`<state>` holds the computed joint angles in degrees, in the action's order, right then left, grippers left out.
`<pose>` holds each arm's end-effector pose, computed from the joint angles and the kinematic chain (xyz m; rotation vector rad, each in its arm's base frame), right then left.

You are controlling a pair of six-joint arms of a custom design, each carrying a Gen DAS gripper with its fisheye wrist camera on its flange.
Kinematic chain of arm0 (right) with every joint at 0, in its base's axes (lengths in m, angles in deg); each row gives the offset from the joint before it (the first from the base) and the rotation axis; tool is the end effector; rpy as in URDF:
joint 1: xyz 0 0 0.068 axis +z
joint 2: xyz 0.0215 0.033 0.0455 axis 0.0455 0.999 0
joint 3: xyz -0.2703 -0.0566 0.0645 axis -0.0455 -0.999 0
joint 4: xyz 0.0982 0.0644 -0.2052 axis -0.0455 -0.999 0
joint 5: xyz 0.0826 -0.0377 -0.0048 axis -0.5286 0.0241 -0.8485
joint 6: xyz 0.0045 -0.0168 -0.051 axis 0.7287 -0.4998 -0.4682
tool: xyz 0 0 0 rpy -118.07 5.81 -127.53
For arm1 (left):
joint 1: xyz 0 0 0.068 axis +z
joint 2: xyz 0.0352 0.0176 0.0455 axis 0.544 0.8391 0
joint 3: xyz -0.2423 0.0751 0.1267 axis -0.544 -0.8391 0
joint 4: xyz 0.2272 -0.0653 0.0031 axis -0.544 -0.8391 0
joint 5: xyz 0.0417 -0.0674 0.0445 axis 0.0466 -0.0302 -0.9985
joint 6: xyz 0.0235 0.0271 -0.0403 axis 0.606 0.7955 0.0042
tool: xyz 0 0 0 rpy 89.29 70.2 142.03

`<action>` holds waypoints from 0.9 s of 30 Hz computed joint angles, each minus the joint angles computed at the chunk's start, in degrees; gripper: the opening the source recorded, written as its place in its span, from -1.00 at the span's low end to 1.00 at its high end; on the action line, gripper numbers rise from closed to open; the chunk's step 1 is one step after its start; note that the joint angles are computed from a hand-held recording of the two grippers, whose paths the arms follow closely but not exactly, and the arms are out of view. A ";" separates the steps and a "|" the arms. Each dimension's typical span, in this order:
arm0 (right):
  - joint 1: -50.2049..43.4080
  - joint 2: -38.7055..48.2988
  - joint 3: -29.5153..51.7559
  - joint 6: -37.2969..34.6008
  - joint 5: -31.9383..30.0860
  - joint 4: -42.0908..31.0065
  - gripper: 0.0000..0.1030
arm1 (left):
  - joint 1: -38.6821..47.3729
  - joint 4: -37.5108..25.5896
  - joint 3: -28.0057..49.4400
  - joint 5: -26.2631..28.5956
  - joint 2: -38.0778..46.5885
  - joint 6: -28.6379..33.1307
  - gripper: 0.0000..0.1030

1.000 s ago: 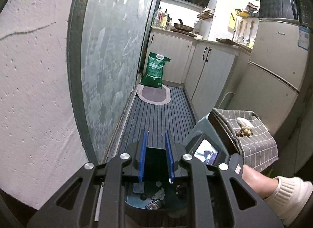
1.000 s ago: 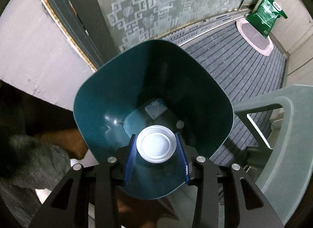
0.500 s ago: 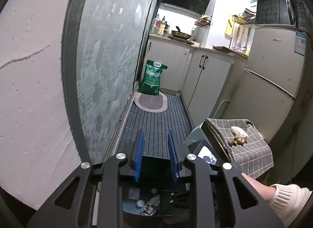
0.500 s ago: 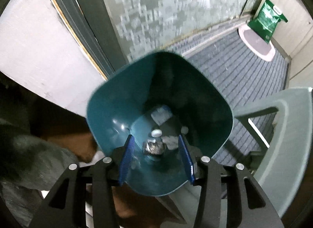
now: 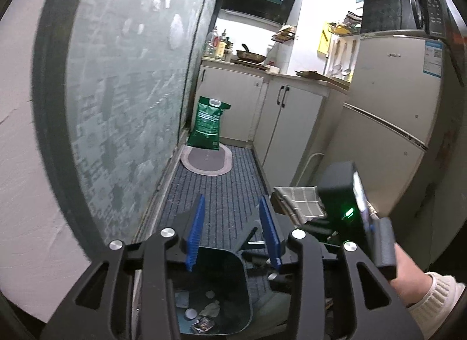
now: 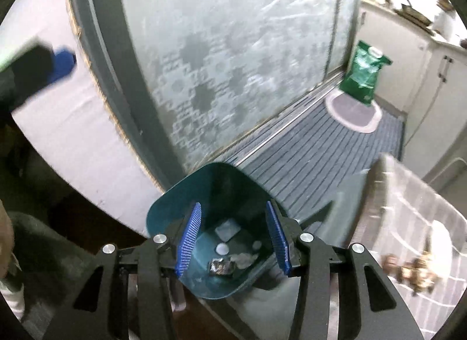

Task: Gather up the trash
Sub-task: 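Return both tools from the bin toward the stool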

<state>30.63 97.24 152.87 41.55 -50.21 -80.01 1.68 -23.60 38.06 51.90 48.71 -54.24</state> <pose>0.3468 0.1999 0.2445 -1.2713 2.1776 0.5145 0.2373 -0.1210 0.2883 -0.3402 1.9860 -0.0676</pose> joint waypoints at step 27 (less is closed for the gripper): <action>-25.99 0.83 1.26 -6.82 -7.47 -2.32 -0.17 | -4.89 -7.07 31.14 6.55 36.57 6.88 -0.18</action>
